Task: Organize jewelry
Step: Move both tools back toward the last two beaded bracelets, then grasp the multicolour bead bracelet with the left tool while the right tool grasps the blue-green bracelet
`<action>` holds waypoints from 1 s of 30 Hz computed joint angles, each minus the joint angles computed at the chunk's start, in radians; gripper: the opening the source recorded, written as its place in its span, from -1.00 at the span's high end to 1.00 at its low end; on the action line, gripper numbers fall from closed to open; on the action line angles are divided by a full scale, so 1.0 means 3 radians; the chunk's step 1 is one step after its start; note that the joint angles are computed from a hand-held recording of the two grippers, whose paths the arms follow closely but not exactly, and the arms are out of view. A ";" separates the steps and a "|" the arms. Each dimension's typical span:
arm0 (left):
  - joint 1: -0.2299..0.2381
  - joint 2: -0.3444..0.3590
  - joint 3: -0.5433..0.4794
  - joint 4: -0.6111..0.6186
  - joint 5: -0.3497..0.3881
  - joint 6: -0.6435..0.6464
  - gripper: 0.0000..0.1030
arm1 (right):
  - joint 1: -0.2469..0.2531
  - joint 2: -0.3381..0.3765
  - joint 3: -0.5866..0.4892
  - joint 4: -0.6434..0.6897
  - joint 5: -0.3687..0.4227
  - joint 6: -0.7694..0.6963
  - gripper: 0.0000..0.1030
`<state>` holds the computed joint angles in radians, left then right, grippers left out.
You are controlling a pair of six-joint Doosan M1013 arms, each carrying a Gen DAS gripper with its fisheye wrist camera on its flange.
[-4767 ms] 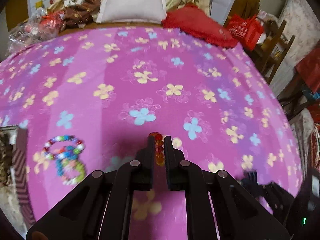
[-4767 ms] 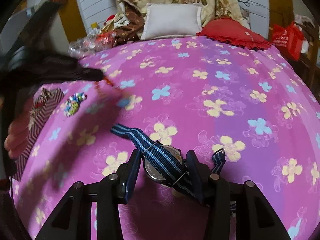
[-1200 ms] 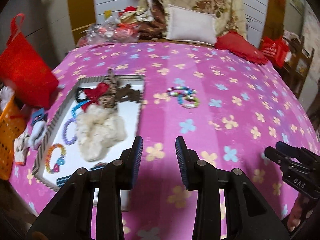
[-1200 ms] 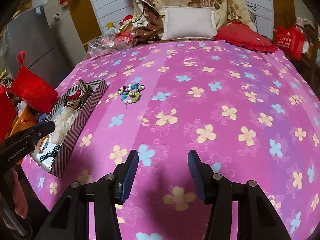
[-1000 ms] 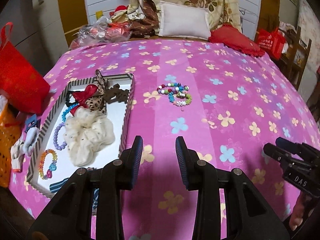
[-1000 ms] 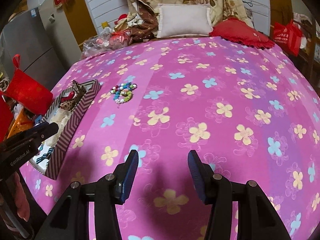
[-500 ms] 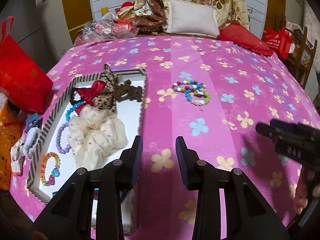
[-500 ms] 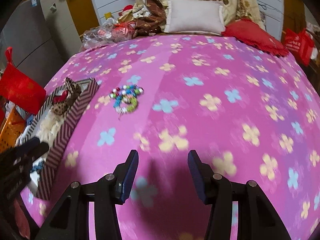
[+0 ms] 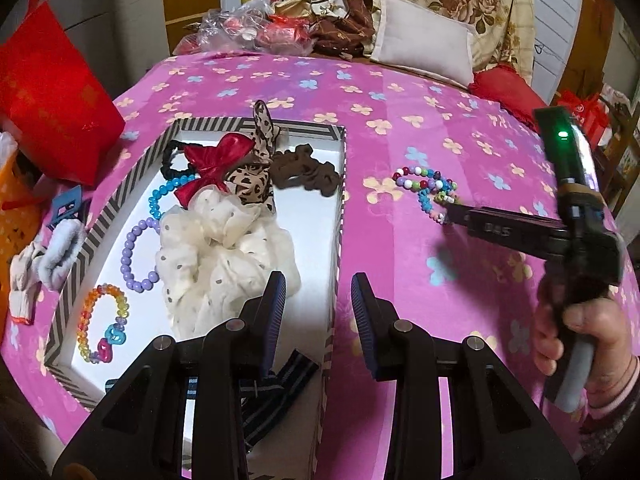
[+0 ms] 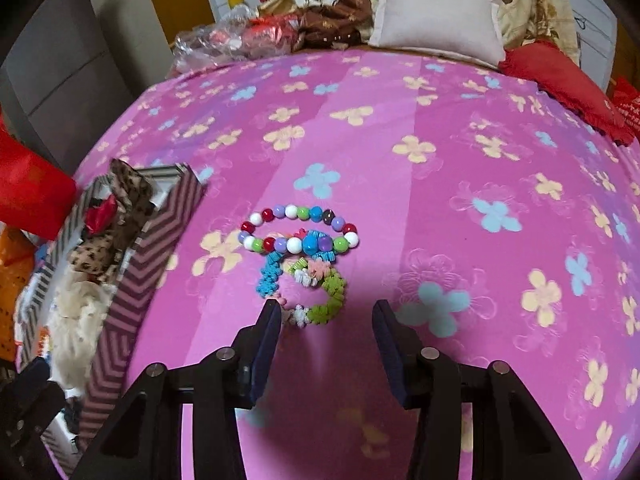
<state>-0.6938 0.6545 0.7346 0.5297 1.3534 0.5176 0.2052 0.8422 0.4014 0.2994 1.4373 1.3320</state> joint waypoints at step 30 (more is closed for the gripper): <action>0.0007 0.0065 -0.0071 -0.0100 -0.0024 0.0066 0.35 | 0.0015 0.0172 -0.0299 -0.0032 0.0052 0.0028 0.14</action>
<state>-0.6918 0.6739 0.7132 0.4998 1.3463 0.5374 0.2097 0.8939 0.3116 0.2899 1.4529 1.3403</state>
